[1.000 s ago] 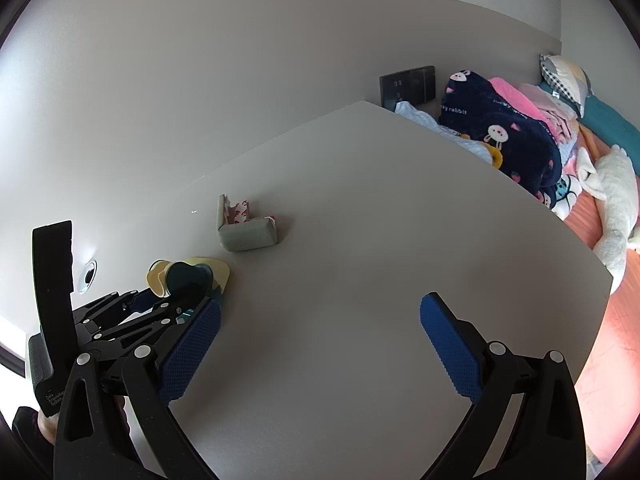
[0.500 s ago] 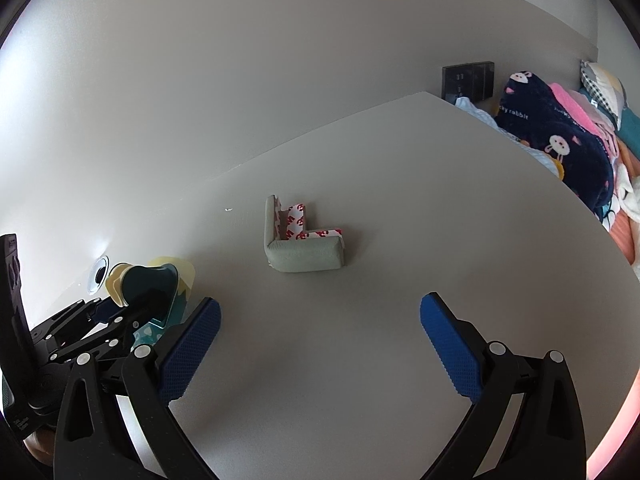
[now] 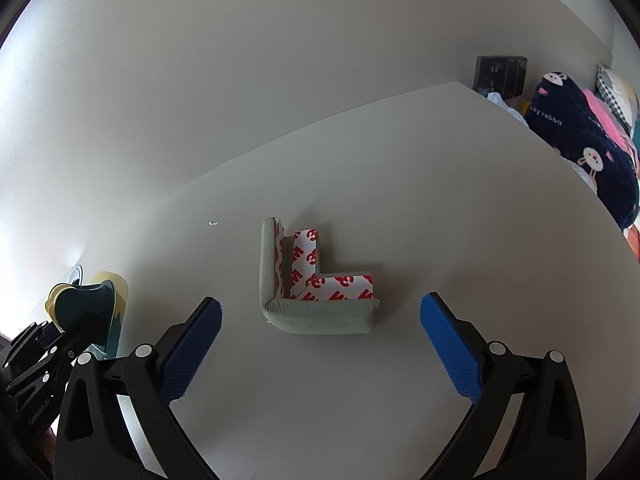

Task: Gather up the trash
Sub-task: 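Grasp the grey L-shaped corner guard with the right tool while the left tool holds the teal toy, then carry the teal toy and grey corner guard over the black bin with both tools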

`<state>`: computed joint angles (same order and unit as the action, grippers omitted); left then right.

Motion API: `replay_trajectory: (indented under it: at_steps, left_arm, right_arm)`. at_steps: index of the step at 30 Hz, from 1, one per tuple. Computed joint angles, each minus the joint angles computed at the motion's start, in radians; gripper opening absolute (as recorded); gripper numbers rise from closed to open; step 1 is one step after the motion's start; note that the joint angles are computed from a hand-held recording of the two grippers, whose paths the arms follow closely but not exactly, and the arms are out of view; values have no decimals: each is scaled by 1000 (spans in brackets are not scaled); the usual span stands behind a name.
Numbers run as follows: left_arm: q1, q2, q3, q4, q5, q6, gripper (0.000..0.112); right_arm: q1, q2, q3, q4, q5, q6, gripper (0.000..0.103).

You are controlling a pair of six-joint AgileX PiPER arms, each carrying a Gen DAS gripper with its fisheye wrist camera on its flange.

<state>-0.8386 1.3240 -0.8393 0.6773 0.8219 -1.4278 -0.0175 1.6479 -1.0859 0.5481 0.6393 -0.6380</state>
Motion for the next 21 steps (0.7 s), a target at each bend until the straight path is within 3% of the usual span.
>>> replay_trajectory:
  at_steps: [2,4,6,7,12,21]
  left_arm:
    - [2,14,-8,1,-5,-1,36]
    - [5,19,-9,-2,-13,-1,36]
    - [7,24,-13,-5,-17,5,36]
    - [6,28,-16,-6,-19,5,36]
    - [0,15,-17,-12,-14,17,36]
    - [-82,-10,-42,4,42,-1,36]
  right_arm:
    - [14,15,-16,-21,3,13,97]
    - [30,24,-23,-64,3,33,87]
    - [47,39,-36,-115,9,65,65]
    - [56,31,-28,-137,-11,75,61]
    - [33,22,-37,-107,39,44,60]
    - [-32,-112,32,-70,96,7,60]
